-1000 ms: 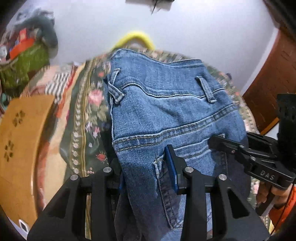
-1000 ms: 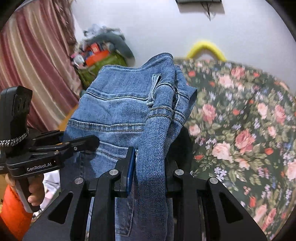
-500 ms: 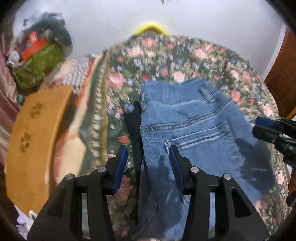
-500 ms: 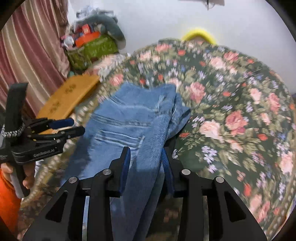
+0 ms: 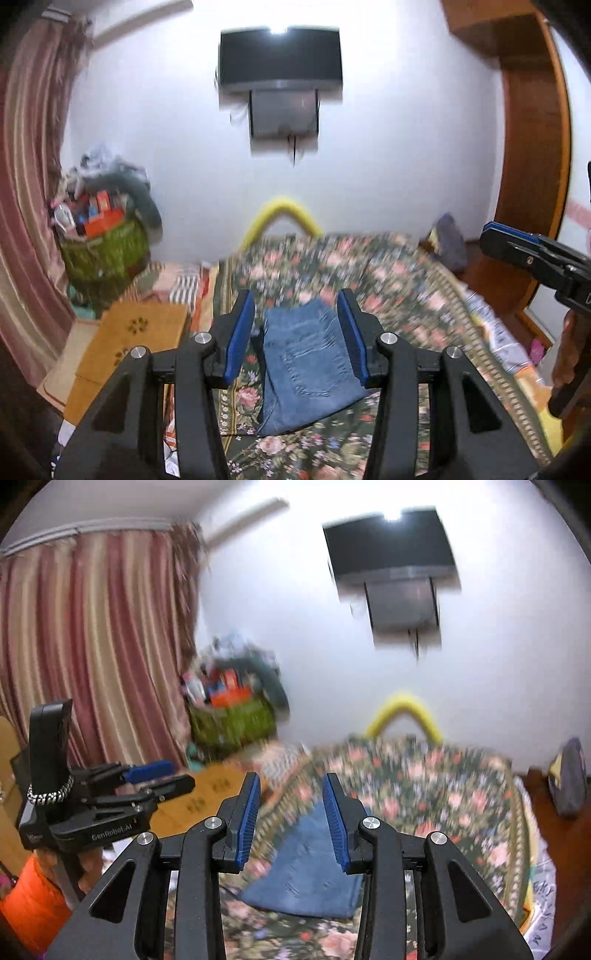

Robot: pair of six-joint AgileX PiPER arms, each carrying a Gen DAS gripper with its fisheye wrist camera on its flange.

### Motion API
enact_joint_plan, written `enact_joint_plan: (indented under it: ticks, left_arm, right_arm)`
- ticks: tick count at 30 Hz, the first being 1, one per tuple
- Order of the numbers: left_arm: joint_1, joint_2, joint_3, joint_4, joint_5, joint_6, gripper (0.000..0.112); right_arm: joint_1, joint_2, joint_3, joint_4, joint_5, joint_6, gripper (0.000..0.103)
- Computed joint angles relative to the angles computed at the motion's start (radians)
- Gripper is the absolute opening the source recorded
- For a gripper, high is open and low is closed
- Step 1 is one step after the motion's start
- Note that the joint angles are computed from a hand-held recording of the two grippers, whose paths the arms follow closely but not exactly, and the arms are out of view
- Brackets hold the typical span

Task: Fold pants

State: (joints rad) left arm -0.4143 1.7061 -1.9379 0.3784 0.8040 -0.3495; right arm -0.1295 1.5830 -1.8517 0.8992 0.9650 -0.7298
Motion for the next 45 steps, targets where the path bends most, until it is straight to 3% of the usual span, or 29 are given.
enact_joint_plan:
  ticks: [3, 8, 11, 13, 16, 18, 29, 45]
  left_arm:
    - [-0.099, -0.155, 0.144, 0.176, -0.023, -0.164, 0.046]
    - [-0.304, -0.357, 0.352, 0.534, 0.037, -0.494, 0.050]
    - [-0.417, -0.439, 0.461, 0.706, 0.096, -0.644, 0.066]
    - [-0.482, -0.479, 0.517, 0.776, 0.140, -0.713, 0.073]
    - [-0.539, -0.505, 0.559, 0.819, 0.188, -0.751, 0.088]
    - [-0.562, -0.525, 0.588, 0.839, 0.201, -0.778, 0.097]
    - [-0.632, -0.561, 0.618, 0.854, 0.251, -0.820, 0.102]
    - [-0.601, -0.549, 0.643, 0.825, 0.204, -0.826, 0.103]
  right_arm:
    - [-0.028, -0.175, 0.154, 0.086, -0.038, -0.067, 0.032]
    - [-0.025, -0.381, 0.332, 0.115, -0.101, -0.116, 0.040]
    - [-0.017, -0.461, 0.415, 0.117, -0.136, -0.115, 0.058]
    - [0.004, -0.497, 0.461, 0.093, -0.181, -0.094, 0.076]
    - [0.054, -0.519, 0.493, 0.021, -0.248, -0.047, 0.096]
    - [0.082, -0.531, 0.506, -0.038, -0.295, -0.009, 0.103]
    - [0.004, -0.571, 0.543, 0.005, -0.225, -0.019, 0.103]
    - [-0.053, -0.588, 0.593, 0.058, -0.190, -0.067, 0.103]
